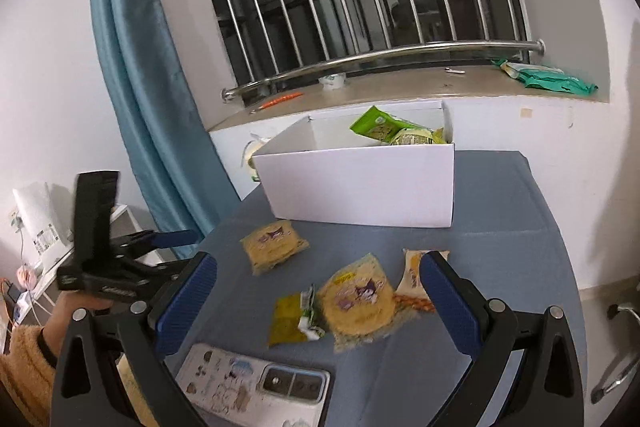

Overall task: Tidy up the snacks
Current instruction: 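Grasp the yellow Lay's bag with the left gripper while the right gripper grasps the cake packet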

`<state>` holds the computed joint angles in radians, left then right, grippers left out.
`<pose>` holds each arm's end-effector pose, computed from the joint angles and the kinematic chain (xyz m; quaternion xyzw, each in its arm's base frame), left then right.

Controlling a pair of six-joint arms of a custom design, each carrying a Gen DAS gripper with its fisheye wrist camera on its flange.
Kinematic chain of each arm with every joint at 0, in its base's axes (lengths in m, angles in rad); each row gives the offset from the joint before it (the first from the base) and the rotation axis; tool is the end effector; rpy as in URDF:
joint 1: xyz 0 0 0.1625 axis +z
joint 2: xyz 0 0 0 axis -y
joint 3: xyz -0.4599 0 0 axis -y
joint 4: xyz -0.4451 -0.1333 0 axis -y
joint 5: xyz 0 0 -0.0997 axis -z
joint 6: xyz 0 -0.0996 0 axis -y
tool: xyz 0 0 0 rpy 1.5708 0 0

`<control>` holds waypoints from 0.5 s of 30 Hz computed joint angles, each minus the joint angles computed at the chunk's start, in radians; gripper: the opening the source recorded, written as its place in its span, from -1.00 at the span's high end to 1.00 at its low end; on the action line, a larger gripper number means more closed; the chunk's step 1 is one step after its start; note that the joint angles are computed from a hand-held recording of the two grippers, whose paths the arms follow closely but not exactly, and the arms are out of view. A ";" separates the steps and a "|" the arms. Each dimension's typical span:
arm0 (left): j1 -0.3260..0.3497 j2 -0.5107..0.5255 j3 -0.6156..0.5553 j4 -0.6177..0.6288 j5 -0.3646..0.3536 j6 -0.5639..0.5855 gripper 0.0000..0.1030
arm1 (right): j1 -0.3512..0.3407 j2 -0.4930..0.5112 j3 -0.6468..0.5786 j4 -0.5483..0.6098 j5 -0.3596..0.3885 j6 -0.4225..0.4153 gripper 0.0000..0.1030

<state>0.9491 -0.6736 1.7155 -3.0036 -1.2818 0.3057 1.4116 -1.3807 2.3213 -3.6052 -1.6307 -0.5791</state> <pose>-0.2836 -0.6734 0.0148 0.4092 0.8807 -0.2120 0.1093 0.0491 -0.4974 0.2974 0.1627 -0.8383 0.4756 0.2114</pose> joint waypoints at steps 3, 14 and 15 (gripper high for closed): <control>0.014 0.033 -0.049 0.045 0.018 -0.005 -1.00 | -0.018 -0.011 0.016 0.012 0.015 0.029 -1.00; 0.045 0.187 -0.282 0.257 0.109 -0.027 -1.00 | -0.041 -0.020 0.043 -0.006 0.006 0.041 -1.00; 0.046 0.196 -0.293 0.264 0.115 -0.027 -1.00 | -0.042 -0.020 0.045 -0.011 0.001 0.038 -1.00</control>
<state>0.9947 -0.4778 1.4225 -2.7396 -1.1663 0.2791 1.3697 -1.4002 2.3663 -3.6161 -1.6293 -0.5412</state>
